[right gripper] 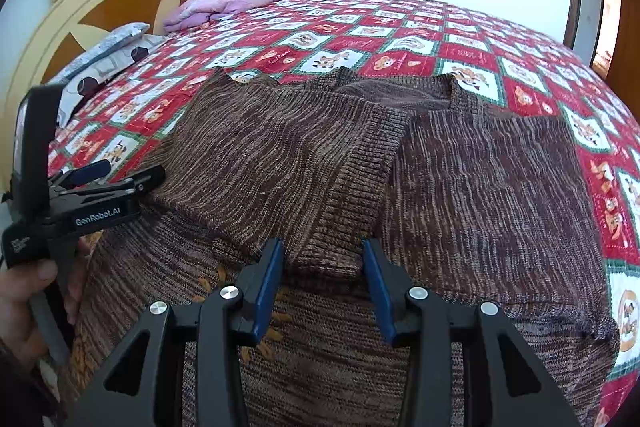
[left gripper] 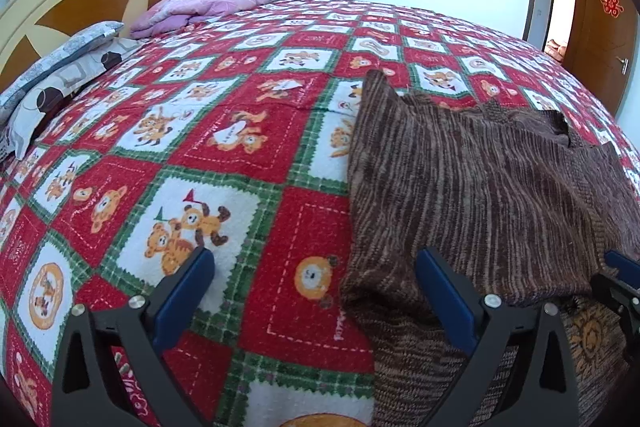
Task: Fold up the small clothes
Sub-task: 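Smooth the folded sweater flat with the right tool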
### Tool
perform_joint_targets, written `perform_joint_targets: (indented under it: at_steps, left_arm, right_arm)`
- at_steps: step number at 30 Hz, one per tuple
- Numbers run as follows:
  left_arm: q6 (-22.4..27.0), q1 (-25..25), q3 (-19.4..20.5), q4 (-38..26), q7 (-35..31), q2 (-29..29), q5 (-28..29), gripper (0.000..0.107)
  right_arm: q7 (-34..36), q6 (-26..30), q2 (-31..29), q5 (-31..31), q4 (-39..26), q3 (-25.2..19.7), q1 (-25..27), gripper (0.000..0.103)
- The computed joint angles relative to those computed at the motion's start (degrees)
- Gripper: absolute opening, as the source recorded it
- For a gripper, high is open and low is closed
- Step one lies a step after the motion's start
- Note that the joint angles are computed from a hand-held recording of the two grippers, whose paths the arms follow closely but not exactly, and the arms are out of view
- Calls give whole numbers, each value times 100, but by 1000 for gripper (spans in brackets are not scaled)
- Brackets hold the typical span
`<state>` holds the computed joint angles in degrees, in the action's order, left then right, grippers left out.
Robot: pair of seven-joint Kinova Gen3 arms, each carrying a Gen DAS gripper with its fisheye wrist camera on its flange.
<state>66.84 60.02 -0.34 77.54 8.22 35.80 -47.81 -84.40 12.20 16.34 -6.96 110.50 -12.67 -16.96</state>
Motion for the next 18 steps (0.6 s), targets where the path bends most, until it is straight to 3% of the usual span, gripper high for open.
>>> perform_joint_targets:
  at_steps: [7,10,18]
  left_arm:
    - [-106,118,42,241,266,-209,-51,103]
    - [-37,264,70,335,492,-317,-200,103]
    - [248,567,256,230,469,-258,-423,103]
  right_arm:
    - [-379,-135,-241,454,343,490,-507,44]
    - [-246,8,-340,367,405,257,-247,49]
    - [-159,-363,-632,292,958,153,-1,58]
